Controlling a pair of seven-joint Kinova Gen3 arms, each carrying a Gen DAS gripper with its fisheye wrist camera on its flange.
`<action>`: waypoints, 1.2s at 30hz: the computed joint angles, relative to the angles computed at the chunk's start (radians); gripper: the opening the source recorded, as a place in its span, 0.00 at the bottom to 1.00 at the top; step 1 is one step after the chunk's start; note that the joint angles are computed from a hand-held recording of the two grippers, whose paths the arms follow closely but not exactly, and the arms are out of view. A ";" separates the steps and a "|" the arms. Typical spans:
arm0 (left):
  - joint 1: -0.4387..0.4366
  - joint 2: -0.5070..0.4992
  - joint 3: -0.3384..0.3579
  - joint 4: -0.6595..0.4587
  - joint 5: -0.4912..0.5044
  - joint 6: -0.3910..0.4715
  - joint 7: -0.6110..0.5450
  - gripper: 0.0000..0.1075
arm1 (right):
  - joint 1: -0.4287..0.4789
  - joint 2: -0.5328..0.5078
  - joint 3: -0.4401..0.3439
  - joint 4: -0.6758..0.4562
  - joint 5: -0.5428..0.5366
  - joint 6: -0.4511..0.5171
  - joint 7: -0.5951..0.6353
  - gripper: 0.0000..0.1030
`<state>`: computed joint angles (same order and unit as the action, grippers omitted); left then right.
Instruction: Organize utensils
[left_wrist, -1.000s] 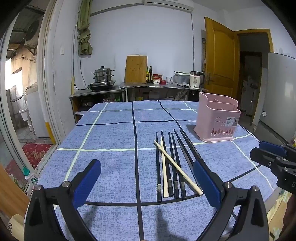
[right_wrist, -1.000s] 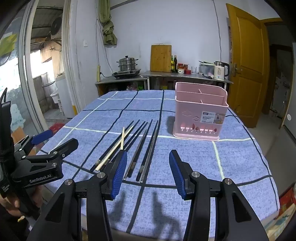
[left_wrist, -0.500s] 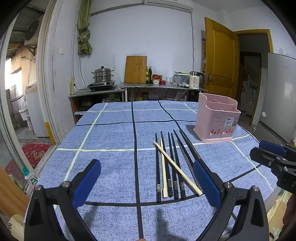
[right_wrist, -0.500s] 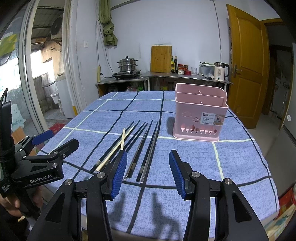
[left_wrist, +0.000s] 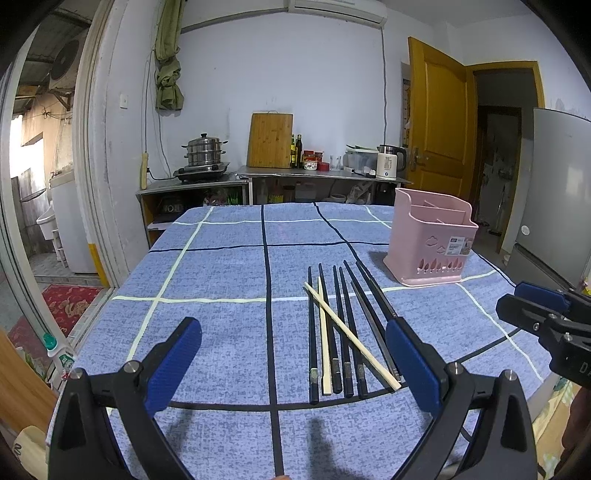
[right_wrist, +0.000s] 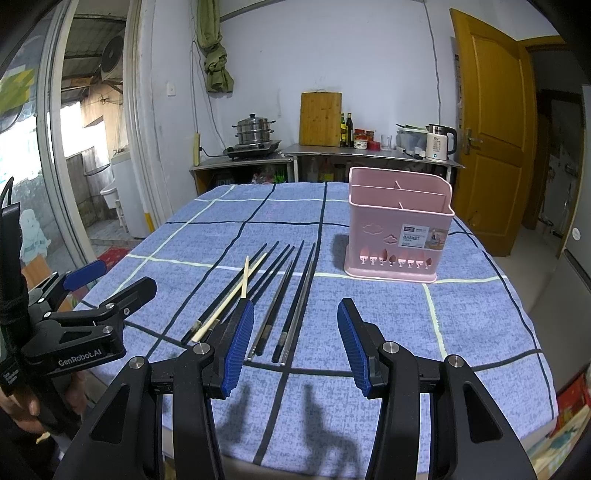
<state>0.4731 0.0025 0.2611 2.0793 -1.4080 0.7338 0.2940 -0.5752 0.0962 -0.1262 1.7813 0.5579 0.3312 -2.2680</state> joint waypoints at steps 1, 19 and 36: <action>0.000 0.000 0.001 0.000 -0.002 0.001 0.002 0.94 | 0.001 0.000 0.000 0.001 -0.001 -0.001 0.000 0.47; -0.004 -0.007 0.003 0.002 0.003 -0.007 -0.004 0.94 | -0.002 -0.005 -0.001 0.010 0.024 -0.003 -0.030 0.47; -0.004 -0.006 0.003 0.005 -0.003 -0.007 0.003 0.94 | -0.002 -0.006 -0.004 0.010 0.023 -0.001 -0.030 0.47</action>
<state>0.4696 -0.0032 0.2639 2.0839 -1.4112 0.7272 0.2970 -0.5767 0.0899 -0.1306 1.7916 0.5811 0.3307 -2.2975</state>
